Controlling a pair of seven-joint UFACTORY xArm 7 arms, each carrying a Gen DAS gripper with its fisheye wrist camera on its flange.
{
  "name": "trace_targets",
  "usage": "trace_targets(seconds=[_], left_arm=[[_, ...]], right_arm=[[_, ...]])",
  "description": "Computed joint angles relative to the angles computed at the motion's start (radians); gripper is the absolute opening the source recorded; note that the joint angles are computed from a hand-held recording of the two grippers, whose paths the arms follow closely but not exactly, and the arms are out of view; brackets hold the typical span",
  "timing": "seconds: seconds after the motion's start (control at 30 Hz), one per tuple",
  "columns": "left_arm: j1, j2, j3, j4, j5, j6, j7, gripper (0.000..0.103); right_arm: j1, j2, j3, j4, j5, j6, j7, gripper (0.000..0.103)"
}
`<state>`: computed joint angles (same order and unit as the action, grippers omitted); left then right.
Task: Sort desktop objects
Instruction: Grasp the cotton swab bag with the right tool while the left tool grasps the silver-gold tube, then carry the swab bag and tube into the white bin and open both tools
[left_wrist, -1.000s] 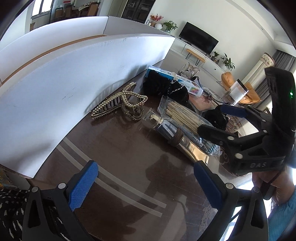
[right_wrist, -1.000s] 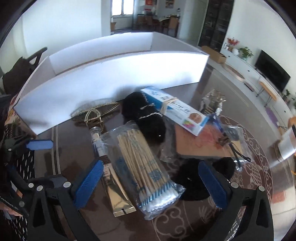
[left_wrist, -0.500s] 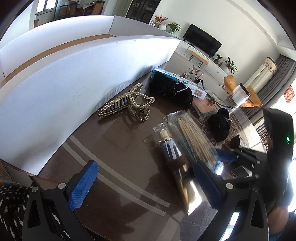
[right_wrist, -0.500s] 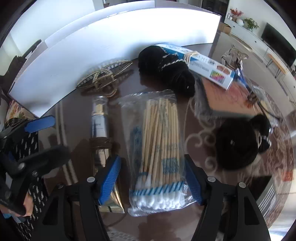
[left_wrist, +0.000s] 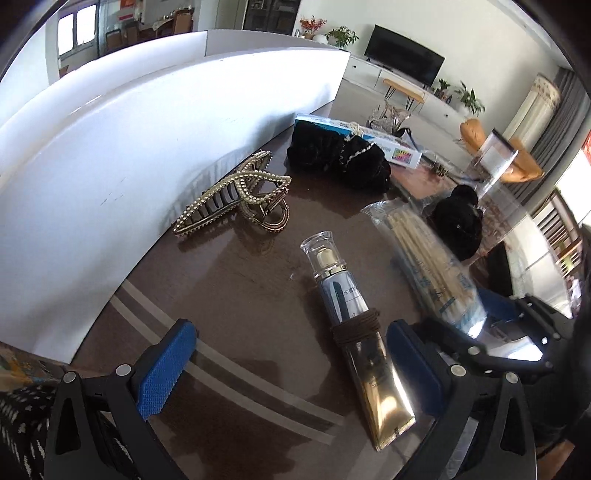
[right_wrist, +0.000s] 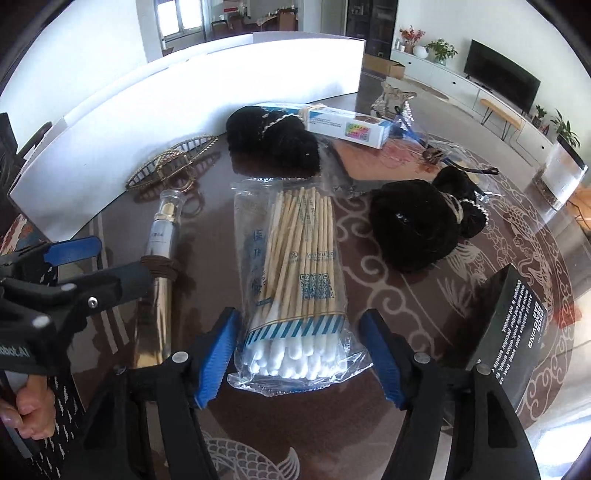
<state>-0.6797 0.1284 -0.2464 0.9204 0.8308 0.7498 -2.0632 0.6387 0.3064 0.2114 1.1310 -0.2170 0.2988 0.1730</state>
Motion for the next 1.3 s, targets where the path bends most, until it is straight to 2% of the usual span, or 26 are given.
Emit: trace_targets(seconds=[0.07,0.1,0.13,0.17,0.2,0.23,0.27,0.3,0.37,0.43,0.6,0.7,0.77,0.83,0.87,0.93,1.0,1.07,1.13,1.2,1.23,1.3], left_arm=[[-0.005,0.043,-0.003,0.054,-0.026,0.050,0.076,0.103],[-0.013,0.073,-0.006,0.093,-0.054,0.103,0.122,0.103],[-0.045,0.098,0.018,0.126,-0.064,0.141,0.157,0.103],[-0.035,0.104,0.007,0.128,-0.049,0.137,0.149,0.103],[-0.044,0.103,0.016,0.126,-0.036,0.136,0.136,0.103],[-0.048,0.102,0.022,0.123,-0.026,0.134,0.135,0.103],[-0.048,0.099,0.025,0.118,-0.025,0.127,0.143,0.103],[-0.043,0.096,0.027,0.115,-0.032,0.118,0.158,0.103],[-0.030,0.092,0.030,0.112,-0.050,0.091,0.210,0.103],[-0.013,0.077,0.033,0.092,-0.062,0.047,0.273,0.103],[0.027,0.062,0.036,0.073,-0.113,-0.034,0.453,0.103],[0.012,0.057,0.042,0.068,-0.061,-0.056,0.446,0.086],[0.007,0.056,0.044,0.066,-0.030,-0.071,0.437,0.076],[0.004,0.059,0.045,0.067,0.006,-0.098,0.443,0.061],[0.004,0.060,0.044,0.069,0.013,-0.112,0.455,0.058],[0.015,0.051,0.047,0.051,0.030,-0.196,0.477,0.037],[0.047,0.040,0.055,0.006,0.026,-0.376,0.507,0.030],[0.062,0.043,0.057,-0.008,-0.022,-0.455,0.567,0.029],[0.064,0.038,0.060,-0.020,-0.077,-0.483,0.611,0.029],[0.052,0.035,0.076,-0.023,-0.089,-0.489,0.608,0.030],[0.036,0.036,0.083,-0.013,-0.076,-0.458,0.589,0.030],[0.021,0.041,0.078,0.010,-0.078,-0.392,0.592,0.031]], right_arm=[[0.000,-0.033,-0.020,-0.042,-0.010,-0.021,0.037,0.068],[0.003,-0.044,-0.030,-0.059,-0.024,-0.033,0.059,0.068],[0.005,-0.054,-0.037,-0.076,-0.038,-0.046,0.077,0.068],[0.006,-0.064,-0.043,-0.094,-0.054,-0.060,0.093,0.069],[-0.001,-0.071,-0.039,-0.107,-0.055,-0.070,0.097,0.072],[-0.012,-0.071,-0.029,-0.109,-0.046,-0.066,0.090,0.081],[-0.029,-0.061,-0.008,-0.098,-0.022,-0.046,0.060,0.099],[-0.029,-0.062,-0.008,-0.102,-0.029,-0.048,0.052,0.103],[-0.042,-0.044,0.012,-0.070,0.000,-0.005,0.014,0.103],[-0.057,-0.014,0.036,-0.002,0.041,0.083,-0.049,0.103],[-0.083,0.055,0.073,0.121,0.127,0.205,-0.257,0.103],[-0.058,0.080,0.051,0.175,0.135,0.265,-0.267,0.103],[-0.050,0.074,0.042,0.159,0.139,0.236,-0.263,0.103],[-0.051,0.057,0.040,0.115,0.146,0.166,-0.260,0.103],[-0.053,0.050,0.040,0.098,0.150,0.142,-0.263,0.103],[-0.043,0.036,0.030,0.082,0.143,0.140,-0.236,0.103],[-0.041,0.006,0.030,0.057,0.141,0.140,-0.215,0.091],[-0.045,-0.023,0.039,0.037,0.148,0.154,-0.216,0.051],[-0.055,-0.035,0.046,0.037,0.169,0.189,-0.218,0.050],[-0.060,-0.033,0.050,0.052,0.180,0.216,-0.223,0.050],[-0.063,-0.024,0.051,0.065,0.188,0.230,-0.228,0.052],[-0.061,0.003,0.051,0.115,0.195,0.282,-0.231,0.063]])
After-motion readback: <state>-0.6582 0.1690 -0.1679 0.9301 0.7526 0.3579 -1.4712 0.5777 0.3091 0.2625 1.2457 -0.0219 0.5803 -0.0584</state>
